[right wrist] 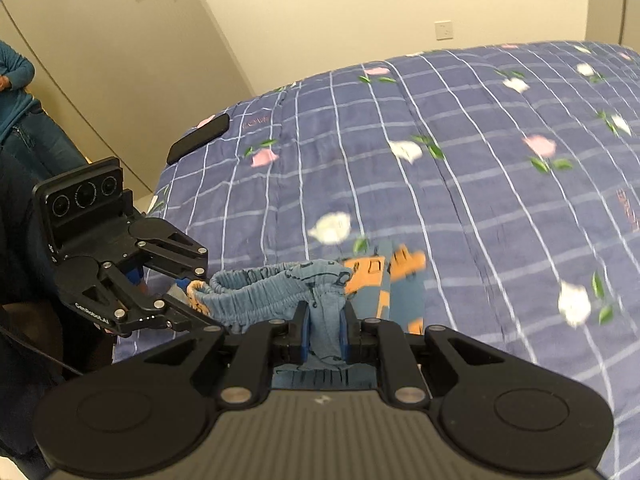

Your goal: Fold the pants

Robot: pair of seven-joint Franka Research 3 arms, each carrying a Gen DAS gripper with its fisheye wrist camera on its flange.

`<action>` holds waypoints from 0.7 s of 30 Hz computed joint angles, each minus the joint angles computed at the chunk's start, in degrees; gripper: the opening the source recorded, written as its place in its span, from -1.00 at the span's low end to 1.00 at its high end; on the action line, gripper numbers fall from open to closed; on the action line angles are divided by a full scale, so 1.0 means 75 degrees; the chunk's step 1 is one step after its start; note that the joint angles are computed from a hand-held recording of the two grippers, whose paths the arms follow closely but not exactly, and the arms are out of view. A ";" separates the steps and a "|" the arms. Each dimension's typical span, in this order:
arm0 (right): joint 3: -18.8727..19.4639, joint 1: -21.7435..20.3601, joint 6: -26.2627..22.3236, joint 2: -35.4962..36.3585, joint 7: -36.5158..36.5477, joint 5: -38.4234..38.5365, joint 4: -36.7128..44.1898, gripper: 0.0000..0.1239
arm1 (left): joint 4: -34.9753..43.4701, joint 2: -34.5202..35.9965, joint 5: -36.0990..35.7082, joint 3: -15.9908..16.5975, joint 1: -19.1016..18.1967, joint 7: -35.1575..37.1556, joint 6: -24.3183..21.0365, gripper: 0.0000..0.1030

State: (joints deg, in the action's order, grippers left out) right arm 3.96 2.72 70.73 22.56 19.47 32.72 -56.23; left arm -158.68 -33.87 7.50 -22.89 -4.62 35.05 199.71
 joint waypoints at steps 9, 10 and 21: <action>-0.0360 -0.0470 0.0748 -0.0585 -0.0641 0.0206 -0.1943 -0.66 | 0.0796 0.0968 0.0102 -0.1098 0.0531 0.0300 -0.0636 -0.56; -0.0409 -0.0516 0.0869 -0.0634 -0.0671 0.0232 -0.2158 -0.60 | 0.0859 0.1040 0.0164 -0.1167 0.0561 0.0345 -0.0689 -0.50; -0.0830 -0.1131 0.1915 -0.1126 -0.0461 0.0489 -0.3084 -0.30 | 0.1338 0.1555 0.0988 -0.0651 -0.0278 0.0574 -0.1067 -0.17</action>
State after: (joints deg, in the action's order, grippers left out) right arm -2.27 -5.76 85.09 14.12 16.01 36.39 -79.36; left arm -148.64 -22.21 14.91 -27.77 -6.70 39.36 191.70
